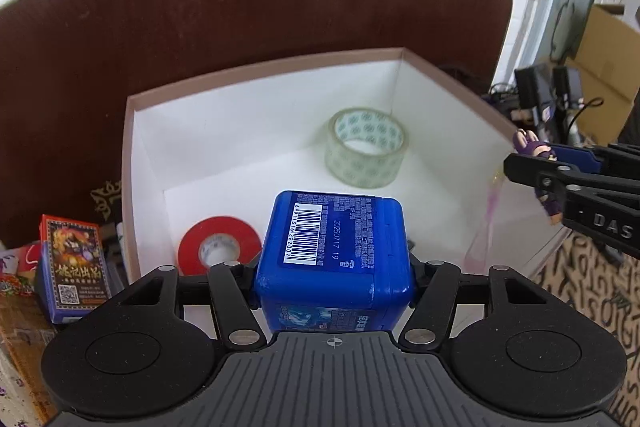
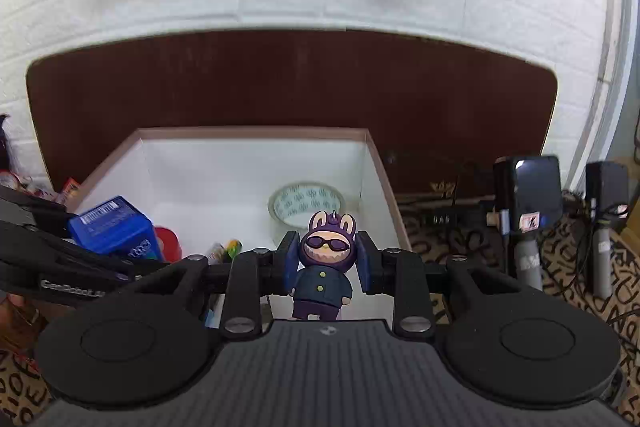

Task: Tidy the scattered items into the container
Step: 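Carry the mint tin and keychain into the white box and release both, then withdraw both tools from the box back toward the clutter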

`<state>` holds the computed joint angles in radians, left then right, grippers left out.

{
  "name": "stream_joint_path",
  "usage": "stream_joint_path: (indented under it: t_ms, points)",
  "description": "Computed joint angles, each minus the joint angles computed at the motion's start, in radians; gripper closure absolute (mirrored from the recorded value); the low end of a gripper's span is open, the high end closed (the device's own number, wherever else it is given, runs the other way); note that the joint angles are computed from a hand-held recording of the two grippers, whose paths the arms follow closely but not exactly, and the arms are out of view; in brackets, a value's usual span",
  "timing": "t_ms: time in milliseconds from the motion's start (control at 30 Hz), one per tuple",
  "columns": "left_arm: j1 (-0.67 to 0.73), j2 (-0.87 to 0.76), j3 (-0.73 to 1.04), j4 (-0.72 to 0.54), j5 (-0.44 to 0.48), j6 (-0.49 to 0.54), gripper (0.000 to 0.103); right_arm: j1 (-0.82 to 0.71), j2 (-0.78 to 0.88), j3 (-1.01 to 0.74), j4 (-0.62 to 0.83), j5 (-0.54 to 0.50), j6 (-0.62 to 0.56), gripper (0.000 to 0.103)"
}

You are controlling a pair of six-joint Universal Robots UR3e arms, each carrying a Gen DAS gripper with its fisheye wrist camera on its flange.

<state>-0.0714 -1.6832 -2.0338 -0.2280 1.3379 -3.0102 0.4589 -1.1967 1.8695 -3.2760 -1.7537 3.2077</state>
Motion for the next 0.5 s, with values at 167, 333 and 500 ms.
stream_joint_path:
  t_ms: [167, 333, 500]
  points:
    - [0.002, -0.023, -0.019, 0.044, 0.020, -0.002, 0.027, -0.013, 0.070, -0.032, -0.008, 0.019, 0.021, 0.069]
    - [-0.051, -0.022, -0.029, 0.095, 0.056, 0.032, 0.004, 0.018, 0.097, -0.011, -0.135, -0.071, 0.028, 0.032]
    - [-0.082, -0.024, -0.053, 0.152, 0.118, 0.054, 0.000, 0.023, 0.076, 0.004, -0.136, -0.082, 0.019, 0.023]
